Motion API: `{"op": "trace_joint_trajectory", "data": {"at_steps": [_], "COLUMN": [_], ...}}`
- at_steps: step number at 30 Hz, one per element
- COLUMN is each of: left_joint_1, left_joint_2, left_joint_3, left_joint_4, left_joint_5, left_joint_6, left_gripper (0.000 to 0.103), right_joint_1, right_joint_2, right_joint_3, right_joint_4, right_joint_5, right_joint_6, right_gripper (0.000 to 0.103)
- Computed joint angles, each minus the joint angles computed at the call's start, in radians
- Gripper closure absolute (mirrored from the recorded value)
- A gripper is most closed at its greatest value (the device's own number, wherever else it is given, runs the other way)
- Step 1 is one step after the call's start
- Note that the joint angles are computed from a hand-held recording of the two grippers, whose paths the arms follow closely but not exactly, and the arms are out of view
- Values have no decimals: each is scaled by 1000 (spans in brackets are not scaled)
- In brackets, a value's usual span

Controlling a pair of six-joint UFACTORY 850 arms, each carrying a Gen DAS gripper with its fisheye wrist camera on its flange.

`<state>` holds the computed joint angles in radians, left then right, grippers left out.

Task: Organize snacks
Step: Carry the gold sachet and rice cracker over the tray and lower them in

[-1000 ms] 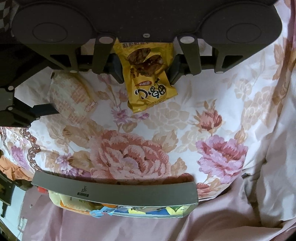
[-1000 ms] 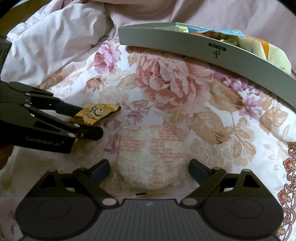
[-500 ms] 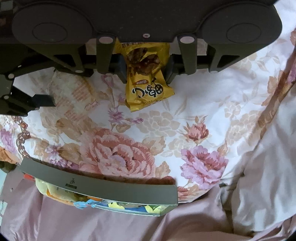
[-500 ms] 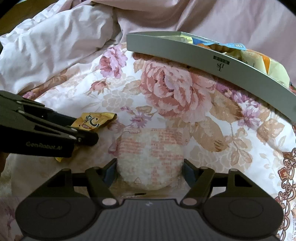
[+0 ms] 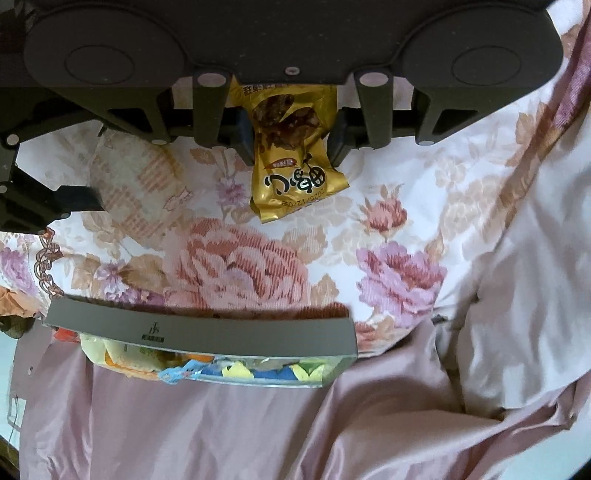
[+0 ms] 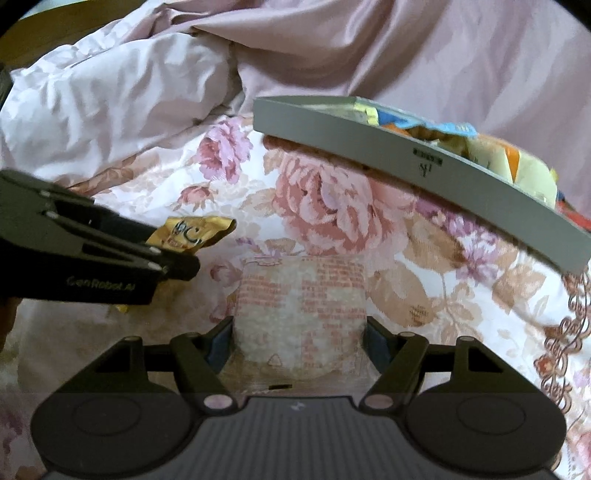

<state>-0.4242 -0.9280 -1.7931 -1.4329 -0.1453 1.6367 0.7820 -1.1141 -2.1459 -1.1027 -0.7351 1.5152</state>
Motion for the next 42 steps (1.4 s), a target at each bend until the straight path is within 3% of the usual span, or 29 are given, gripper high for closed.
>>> {"op": "trace_joint_trajectory", "data": {"at_steps": [3, 9, 15, 23, 37, 42], "left_joint_1": [1, -2, -3, 0, 1, 1], "left_joint_2": [3, 17, 22, 23, 39, 43], "left_joint_3": [4, 31, 42, 45, 74, 74], "left_joint_4": [-120, -520, -756, -868, -1247, -1321], "left_joint_5": [-1, -12, -27, -42, -90, -90], "left_joint_6": [115, 520, 751, 850, 1199, 1246], "left_gripper": [60, 60, 60, 60, 60, 60], "right_joint_1": [9, 19, 24, 27, 32, 33], "right_joint_2": [-7, -8, 3, 10, 18, 14], "right_joint_3": [-6, 5, 30, 45, 67, 63], "right_joint_4": [-50, -144, -224, -272, -354, -405], "right_joint_5": [-23, -45, -59, -78, -110, -120], "right_joint_6": [8, 47, 110, 153, 226, 246], "right_gripper": [28, 28, 28, 28, 28, 28]}}
